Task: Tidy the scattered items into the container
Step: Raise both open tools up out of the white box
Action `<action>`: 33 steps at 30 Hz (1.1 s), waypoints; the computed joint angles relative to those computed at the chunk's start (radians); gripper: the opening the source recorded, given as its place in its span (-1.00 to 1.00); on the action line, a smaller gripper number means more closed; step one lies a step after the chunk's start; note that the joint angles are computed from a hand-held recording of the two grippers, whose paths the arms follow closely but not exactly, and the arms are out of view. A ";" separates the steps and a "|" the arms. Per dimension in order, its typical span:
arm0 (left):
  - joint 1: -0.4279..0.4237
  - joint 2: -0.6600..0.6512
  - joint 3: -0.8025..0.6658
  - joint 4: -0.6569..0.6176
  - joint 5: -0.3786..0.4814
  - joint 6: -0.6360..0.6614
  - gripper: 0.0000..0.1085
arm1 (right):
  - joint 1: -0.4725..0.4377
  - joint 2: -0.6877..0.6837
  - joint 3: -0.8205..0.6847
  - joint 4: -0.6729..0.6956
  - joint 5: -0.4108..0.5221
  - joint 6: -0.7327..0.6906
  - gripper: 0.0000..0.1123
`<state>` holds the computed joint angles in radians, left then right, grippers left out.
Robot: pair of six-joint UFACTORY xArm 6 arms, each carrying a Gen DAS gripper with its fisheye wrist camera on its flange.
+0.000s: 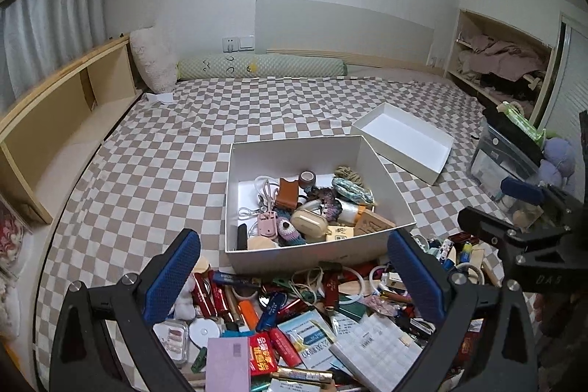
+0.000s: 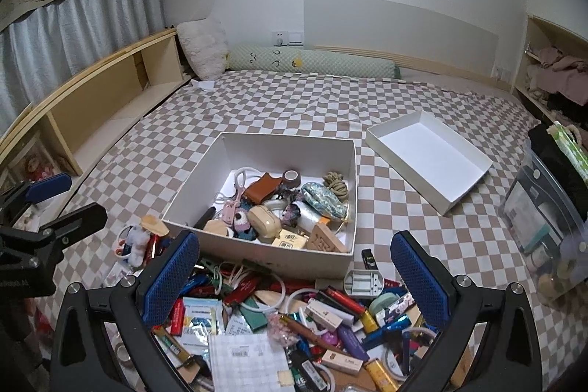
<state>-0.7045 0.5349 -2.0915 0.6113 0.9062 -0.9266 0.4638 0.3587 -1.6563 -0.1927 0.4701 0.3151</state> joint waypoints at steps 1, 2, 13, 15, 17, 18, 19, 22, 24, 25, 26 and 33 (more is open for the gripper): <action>-0.004 -0.006 0.008 0.009 0.004 -0.007 0.89 | 0.001 -0.007 0.010 0.001 -0.003 0.001 0.83; -0.008 -0.011 0.015 0.016 0.005 -0.012 0.89 | 0.001 -0.014 0.020 0.000 -0.005 0.002 0.83; -0.034 -0.055 0.077 0.043 0.021 -0.051 0.89 | 0.002 -0.088 0.132 -0.014 -0.053 0.027 0.83; -0.040 -0.060 0.083 0.052 0.027 -0.058 0.89 | 0.002 -0.097 0.149 -0.017 -0.056 0.032 0.83; -0.045 -0.069 0.097 0.059 0.028 -0.066 0.89 | 0.002 -0.105 0.161 -0.030 -0.056 0.041 0.83; -0.048 -0.073 0.103 0.063 0.028 -0.071 0.89 | 0.002 -0.111 0.170 -0.040 -0.057 0.048 0.83; -0.046 -0.070 0.099 0.060 0.028 -0.068 0.89 | 0.002 -0.116 0.177 -0.045 -0.059 0.053 0.83; -0.052 -0.082 0.119 0.063 0.031 -0.073 0.89 | 0.001 -0.130 0.198 -0.053 -0.065 0.060 0.83; -0.056 -0.084 0.124 0.058 0.038 -0.072 0.89 | 0.000 -0.137 0.209 -0.051 -0.068 0.058 0.83; -0.057 -0.085 0.126 0.055 0.040 -0.073 0.89 | -0.001 -0.143 0.217 -0.053 -0.070 0.060 0.83; -0.058 -0.085 0.128 0.052 0.043 -0.073 0.89 | -0.001 -0.147 0.224 -0.057 -0.073 0.064 0.83; -0.070 -0.091 0.139 0.056 0.059 -0.077 0.89 | -0.004 -0.176 0.268 -0.062 -0.089 0.071 0.83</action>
